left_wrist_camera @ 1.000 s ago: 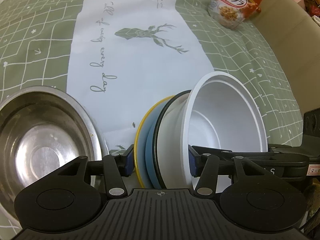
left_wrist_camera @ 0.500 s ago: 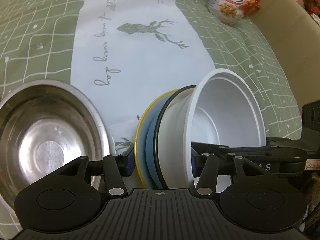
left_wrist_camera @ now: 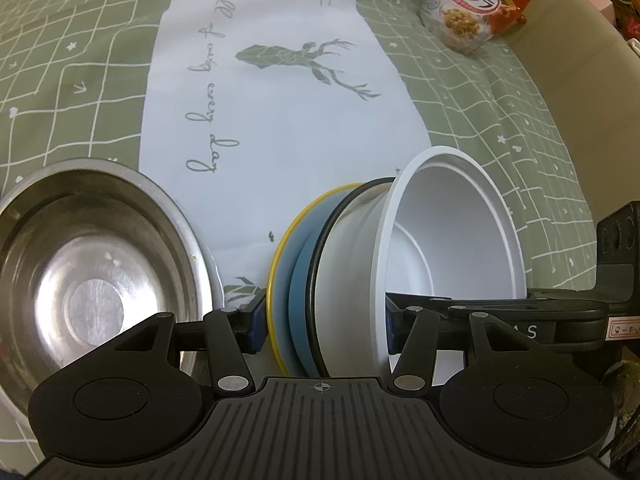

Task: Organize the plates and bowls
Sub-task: 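Hold the white bowl rim with both tools and press it onto the stack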

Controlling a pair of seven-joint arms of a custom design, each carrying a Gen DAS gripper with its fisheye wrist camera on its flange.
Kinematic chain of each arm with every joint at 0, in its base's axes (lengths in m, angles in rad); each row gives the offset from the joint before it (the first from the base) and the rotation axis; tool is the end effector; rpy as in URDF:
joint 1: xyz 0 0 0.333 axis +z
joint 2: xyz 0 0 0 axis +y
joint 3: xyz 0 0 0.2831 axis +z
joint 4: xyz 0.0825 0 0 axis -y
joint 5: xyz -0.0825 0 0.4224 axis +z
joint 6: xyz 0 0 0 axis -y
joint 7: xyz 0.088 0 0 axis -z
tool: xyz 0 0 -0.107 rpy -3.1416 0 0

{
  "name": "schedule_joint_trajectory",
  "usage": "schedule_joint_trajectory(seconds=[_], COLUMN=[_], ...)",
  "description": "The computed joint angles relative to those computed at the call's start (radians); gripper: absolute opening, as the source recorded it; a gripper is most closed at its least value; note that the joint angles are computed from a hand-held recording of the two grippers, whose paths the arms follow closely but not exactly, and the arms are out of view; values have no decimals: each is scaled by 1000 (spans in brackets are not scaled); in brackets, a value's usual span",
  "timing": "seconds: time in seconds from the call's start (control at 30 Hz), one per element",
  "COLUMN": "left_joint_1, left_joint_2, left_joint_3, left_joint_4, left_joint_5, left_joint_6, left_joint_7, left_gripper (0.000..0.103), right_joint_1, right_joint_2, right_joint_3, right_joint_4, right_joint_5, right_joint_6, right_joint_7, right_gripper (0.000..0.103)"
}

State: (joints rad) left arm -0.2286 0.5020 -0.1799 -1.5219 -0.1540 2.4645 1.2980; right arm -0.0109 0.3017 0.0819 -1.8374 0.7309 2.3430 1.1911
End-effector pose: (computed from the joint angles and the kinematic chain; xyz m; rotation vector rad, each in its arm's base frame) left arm 0.6955 -0.2789 0.3764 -2.1538 2.1448 -0.7566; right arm 0.6710 0.0553 0.3382 -1.7725 1.8188 0.2574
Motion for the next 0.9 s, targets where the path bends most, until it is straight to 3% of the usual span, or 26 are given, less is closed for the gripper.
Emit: schedule_joint_trajectory(seconds=[0.47, 0.7, 0.9], left_joint_1=[29, 94, 133], left_joint_2=[-45, -207, -352], left_joint_3=[-19, -29, 12], left_joint_4=[-58, -225, -389], left_joint_5=[-55, -171, -203], left_joint_6=[45, 137, 191], left_joint_7=[39, 144, 158], left_gripper=[56, 56, 56], right_joint_1=[19, 75, 135], right_joint_2=[-32, -74, 4], right_joint_3=[-4, 7, 41], right_joint_4=[-14, 21, 164], right_joint_5=[-31, -93, -139], right_joint_6=[17, 29, -9], right_joint_7=[34, 62, 79], right_gripper=[65, 67, 67])
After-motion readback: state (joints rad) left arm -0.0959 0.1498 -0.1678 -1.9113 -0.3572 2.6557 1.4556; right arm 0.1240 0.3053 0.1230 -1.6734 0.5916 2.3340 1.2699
